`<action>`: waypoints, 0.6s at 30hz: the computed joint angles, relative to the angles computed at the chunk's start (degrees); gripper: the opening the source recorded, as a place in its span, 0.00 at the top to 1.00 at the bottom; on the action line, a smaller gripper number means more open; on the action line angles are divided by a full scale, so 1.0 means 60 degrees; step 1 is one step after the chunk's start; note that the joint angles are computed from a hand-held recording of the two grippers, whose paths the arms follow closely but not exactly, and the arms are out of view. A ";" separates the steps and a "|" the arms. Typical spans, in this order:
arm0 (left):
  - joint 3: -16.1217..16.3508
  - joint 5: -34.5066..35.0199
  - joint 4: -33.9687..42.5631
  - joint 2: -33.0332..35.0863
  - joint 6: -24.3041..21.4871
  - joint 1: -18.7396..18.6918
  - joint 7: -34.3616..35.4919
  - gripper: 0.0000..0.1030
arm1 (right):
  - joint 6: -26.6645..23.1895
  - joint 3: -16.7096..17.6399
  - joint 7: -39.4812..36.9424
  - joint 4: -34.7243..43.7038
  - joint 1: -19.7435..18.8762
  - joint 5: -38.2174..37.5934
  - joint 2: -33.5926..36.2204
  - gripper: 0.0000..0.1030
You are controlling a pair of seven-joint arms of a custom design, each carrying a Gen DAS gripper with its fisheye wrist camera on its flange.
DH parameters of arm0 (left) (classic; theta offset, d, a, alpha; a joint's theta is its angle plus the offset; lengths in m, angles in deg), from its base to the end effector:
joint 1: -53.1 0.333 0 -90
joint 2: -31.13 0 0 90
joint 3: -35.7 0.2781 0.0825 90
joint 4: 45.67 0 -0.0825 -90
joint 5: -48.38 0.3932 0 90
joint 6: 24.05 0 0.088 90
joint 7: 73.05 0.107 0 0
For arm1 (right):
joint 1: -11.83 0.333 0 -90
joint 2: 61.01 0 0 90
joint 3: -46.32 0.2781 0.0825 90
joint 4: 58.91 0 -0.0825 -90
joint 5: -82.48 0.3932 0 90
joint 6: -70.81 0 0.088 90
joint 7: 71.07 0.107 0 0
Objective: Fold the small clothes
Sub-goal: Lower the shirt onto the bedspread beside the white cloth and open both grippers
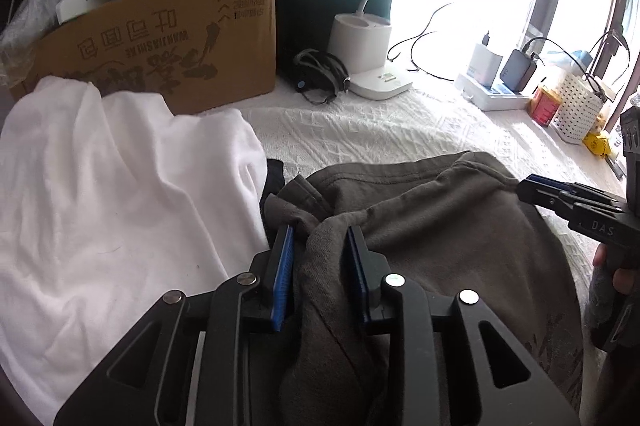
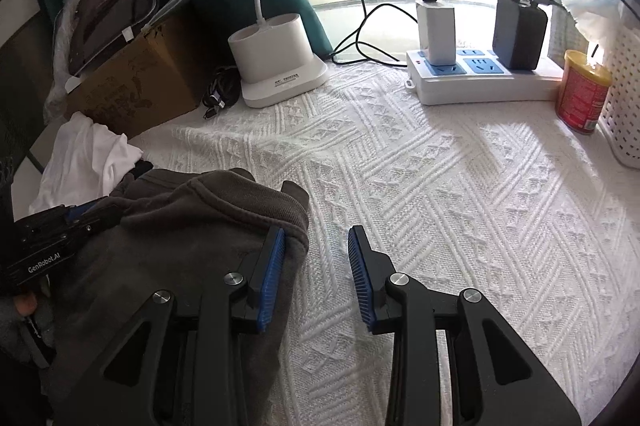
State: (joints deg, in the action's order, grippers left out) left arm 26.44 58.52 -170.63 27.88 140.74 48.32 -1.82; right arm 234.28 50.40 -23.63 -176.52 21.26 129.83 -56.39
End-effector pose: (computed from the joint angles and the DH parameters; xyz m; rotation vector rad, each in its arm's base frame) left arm 0.5614 -0.1517 0.4595 -1.7449 1.8779 -0.8088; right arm 0.6012 0.1030 0.4264 -1.8575 1.4261 -0.3919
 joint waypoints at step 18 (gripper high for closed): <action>0.0262 -0.2972 -0.2108 -0.2326 -0.0141 -0.0961 0.2871 0.73 | 0.0096 -0.0804 -0.1262 -0.2480 0.1007 0.1274 -0.2436 0.67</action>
